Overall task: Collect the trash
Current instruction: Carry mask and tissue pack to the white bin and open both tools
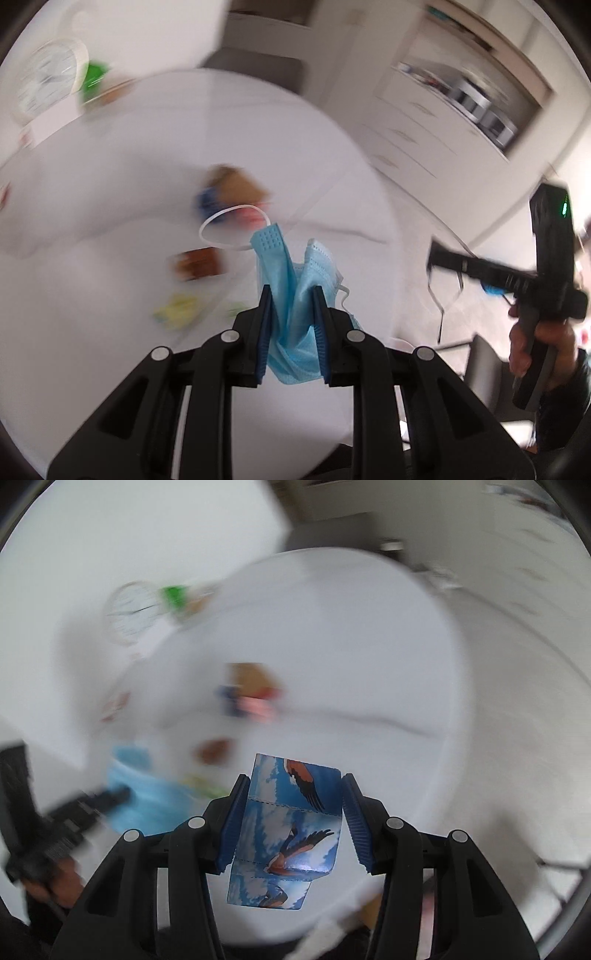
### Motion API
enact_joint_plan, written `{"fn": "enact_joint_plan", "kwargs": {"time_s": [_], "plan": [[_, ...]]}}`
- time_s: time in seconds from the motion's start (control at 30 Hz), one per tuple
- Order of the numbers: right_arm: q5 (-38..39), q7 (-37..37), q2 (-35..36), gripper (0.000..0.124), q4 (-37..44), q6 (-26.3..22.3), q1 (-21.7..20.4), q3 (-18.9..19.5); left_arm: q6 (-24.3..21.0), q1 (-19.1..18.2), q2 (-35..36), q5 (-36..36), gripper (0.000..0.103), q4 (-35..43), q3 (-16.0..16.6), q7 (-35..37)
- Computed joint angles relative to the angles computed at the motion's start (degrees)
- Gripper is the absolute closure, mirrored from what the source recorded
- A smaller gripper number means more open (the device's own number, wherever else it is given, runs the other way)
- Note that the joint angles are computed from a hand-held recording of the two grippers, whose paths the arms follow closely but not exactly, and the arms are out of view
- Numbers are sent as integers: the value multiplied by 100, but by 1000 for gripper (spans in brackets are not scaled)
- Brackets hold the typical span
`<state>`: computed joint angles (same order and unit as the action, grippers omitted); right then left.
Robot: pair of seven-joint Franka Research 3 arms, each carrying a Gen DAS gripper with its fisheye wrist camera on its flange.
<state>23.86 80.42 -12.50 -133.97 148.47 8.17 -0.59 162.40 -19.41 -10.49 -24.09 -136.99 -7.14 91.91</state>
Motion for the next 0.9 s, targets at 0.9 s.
{"fn": "enact_joint_plan", "kwargs": {"time_s": [0.9], "plan": [[-2348,1998,-2219,27,-2768,144,-2719,-51,-2080,-541,2826,768,81,3299,-1696,1034]]}}
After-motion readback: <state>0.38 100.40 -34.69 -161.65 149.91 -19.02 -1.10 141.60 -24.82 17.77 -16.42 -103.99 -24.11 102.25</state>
